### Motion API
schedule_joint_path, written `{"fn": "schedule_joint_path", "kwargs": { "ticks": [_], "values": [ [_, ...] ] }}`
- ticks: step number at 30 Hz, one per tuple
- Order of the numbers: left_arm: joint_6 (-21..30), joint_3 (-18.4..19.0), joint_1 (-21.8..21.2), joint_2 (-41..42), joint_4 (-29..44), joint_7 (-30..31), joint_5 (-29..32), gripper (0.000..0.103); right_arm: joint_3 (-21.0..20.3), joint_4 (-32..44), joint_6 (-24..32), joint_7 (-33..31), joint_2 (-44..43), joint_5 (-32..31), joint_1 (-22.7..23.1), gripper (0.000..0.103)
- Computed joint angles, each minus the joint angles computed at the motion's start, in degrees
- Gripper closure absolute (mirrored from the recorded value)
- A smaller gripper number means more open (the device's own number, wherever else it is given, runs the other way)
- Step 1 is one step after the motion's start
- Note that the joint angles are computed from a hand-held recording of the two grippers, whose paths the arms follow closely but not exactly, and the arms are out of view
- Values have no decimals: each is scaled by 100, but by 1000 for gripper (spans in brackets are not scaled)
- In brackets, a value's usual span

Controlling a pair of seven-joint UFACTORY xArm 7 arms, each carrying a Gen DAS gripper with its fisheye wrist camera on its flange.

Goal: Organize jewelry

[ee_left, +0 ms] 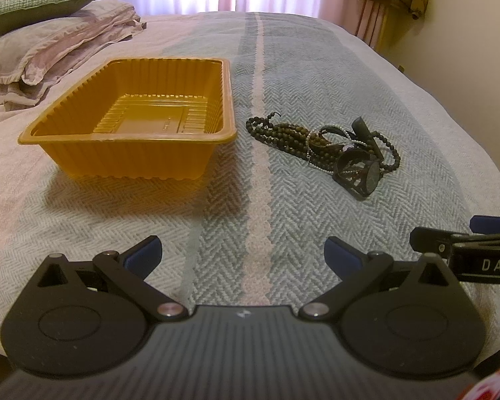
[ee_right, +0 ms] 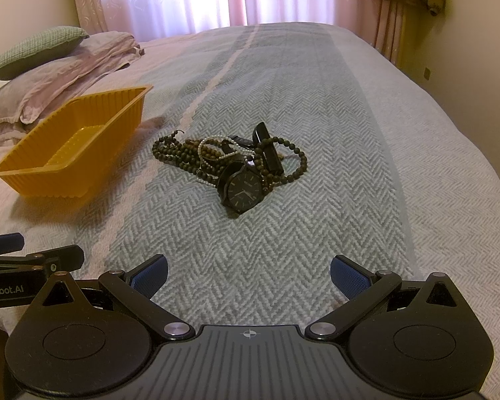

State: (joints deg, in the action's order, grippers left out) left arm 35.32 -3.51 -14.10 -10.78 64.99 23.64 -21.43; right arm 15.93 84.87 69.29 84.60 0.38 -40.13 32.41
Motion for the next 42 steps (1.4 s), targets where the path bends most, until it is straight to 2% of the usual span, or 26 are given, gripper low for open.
{"fn": "schedule_joint_path", "kwargs": {
  "ticks": [17, 21, 26, 31, 35, 38, 39, 42],
  "values": [
    [37, 25, 16, 58, 97, 10, -123, 0, -40, 75, -9, -32, 60, -12, 9, 0],
    [168, 224, 64, 157, 280, 220, -719, 3, -49, 83, -2, -6, 79, -38, 11, 0],
    [425, 509, 373, 434, 772, 565, -1658, 4, -69, 155, 9, -24, 175, -65, 27, 0],
    [1112, 698, 1018, 1199, 1897, 850, -2555, 4, -155, 428, 52, -184, 432, -82, 99, 0],
    [1616, 646, 1568, 2129, 3193, 820, -2637, 12, -261, 664, 113, -324, 659, -80, 186, 0],
    [2042, 508, 1916, 2886, 4231, 606, -2592, 22, -358, 865, 117, -435, 868, -28, 247, 0],
    [2335, 427, 2043, 3207, 4684, 546, -2581, 26, -391, 929, 118, -468, 933, -15, 273, 0],
    [2727, 210, 2232, 3895, 5586, 338, -2373, 40, -488, 1094, 108, -616, 1097, 47, 335, 0]
  ]
}}
